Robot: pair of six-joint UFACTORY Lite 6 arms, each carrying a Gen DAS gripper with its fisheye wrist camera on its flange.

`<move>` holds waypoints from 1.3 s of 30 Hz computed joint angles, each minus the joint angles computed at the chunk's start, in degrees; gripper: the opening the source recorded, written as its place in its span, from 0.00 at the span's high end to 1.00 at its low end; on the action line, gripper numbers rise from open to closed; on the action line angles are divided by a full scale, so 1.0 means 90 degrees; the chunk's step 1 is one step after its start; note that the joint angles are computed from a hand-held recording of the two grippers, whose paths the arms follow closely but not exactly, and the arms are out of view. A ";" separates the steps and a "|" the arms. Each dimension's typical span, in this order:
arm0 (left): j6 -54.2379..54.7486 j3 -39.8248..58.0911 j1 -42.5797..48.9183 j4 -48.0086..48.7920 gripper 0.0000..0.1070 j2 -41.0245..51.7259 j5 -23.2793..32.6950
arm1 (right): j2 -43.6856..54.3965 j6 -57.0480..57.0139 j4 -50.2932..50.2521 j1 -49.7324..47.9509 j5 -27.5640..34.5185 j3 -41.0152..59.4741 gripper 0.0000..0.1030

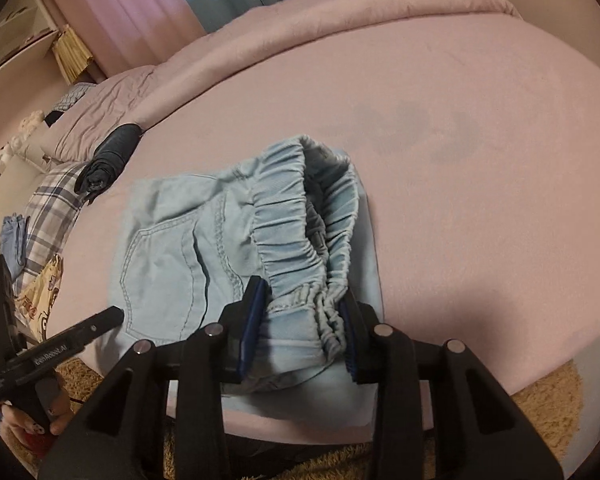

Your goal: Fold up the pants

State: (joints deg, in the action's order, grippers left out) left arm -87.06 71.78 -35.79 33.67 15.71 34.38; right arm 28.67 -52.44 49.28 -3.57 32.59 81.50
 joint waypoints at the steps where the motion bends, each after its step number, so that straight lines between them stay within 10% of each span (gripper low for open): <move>1: -0.0175 -0.0129 -0.0039 0.0138 0.33 -0.0135 -0.0042 | -0.0028 0.0576 -0.0631 0.0139 -0.0205 -0.0027 0.55; 7: -0.0550 -0.1172 -0.0067 0.0368 0.67 -0.0796 -0.1338 | -0.0833 0.0703 -0.0768 0.0175 -0.0567 -0.0289 0.47; 12: -0.0848 -0.0897 -0.0231 0.0870 0.71 -0.0176 -0.1186 | -0.0219 -0.0261 0.0105 0.0562 0.0018 0.0766 0.49; 15: -0.1169 -0.1079 -0.0220 0.1207 0.70 -0.0242 -0.1319 | 0.1208 0.0668 -0.0722 0.0828 0.0659 0.2422 0.60; 18: -0.1400 -0.1431 -0.0110 0.1385 0.68 -0.0467 -0.1616 | 0.2116 0.2045 -0.2125 0.1000 -0.0374 0.3014 0.88; 23: -0.2138 -0.1887 -0.0191 0.2033 0.68 -0.0718 -0.1730 | 0.2133 0.0606 -0.0724 0.0529 -0.0383 0.2550 1.00; 30: -0.3147 -0.2164 -0.0237 0.2864 0.68 -0.0919 -0.1881 | 0.1595 0.1900 -0.1542 0.0792 -0.0292 0.2258 0.90; 35: -0.3987 -0.2485 -0.0085 0.3636 0.70 -0.1110 -0.2263 | 0.1109 0.0607 -0.0366 0.1409 0.1034 0.2380 0.73; 39: -0.4132 -0.2525 -0.0118 0.3787 0.70 -0.1119 -0.2247 | 0.2087 0.0735 -0.0429 0.2326 0.2006 0.3352 0.78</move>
